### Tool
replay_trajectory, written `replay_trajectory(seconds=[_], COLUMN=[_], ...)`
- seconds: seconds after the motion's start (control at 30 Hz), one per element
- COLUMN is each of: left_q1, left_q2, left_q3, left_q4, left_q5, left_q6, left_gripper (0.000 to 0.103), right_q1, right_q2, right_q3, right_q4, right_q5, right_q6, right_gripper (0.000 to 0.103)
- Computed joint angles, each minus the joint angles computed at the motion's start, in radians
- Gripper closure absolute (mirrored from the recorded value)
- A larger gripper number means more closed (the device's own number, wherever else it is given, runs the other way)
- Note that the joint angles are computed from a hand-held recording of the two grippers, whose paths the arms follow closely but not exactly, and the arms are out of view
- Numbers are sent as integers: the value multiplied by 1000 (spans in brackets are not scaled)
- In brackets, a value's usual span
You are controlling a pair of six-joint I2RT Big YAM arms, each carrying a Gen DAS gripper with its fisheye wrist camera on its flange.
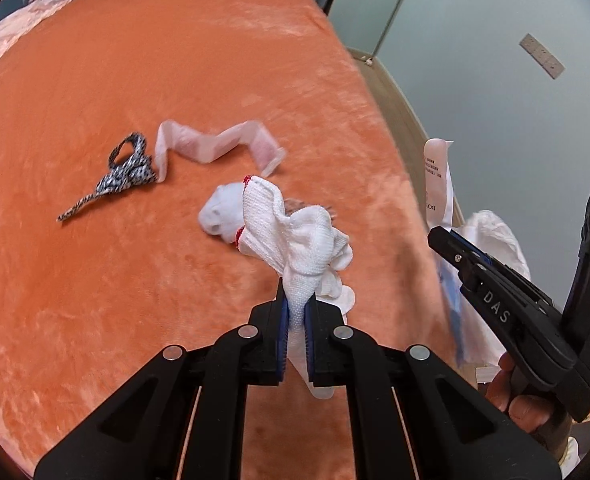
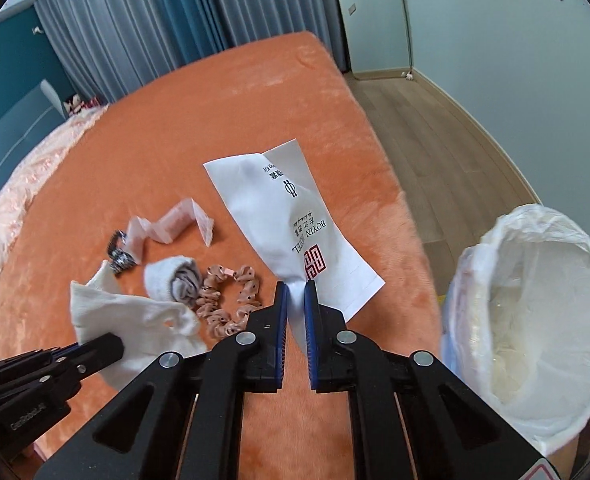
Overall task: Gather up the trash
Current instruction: 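Carry the glove and paper packet over the trash bin with both tools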
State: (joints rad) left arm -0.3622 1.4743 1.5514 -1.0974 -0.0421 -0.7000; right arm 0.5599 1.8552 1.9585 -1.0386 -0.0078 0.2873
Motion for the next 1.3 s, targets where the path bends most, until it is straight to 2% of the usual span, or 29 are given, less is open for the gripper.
replay_trajectory(seconds=[0.2,0.57,0.8,1.3], left_q1=[-78,-226,-296,-377], left_q2=[5,70,142,320], left_q3=[97,286,412,691], left_q4=[-32,-85,-120,-197], left_q5=[-58,-139,-167,-190], left_q6=[9,29,54,119], left_gripper=[96,96,96,96], right_q1=[-25,-101,-162,-262], right_q2=[-132,-307,-372,-446], right_q3=[-93,-221,-276,-341], right_q4=[41,79,97,110], right_q5=[5,11,9,1], right_q6=[18,16,21,30], right_gripper=[95,95,95,95])
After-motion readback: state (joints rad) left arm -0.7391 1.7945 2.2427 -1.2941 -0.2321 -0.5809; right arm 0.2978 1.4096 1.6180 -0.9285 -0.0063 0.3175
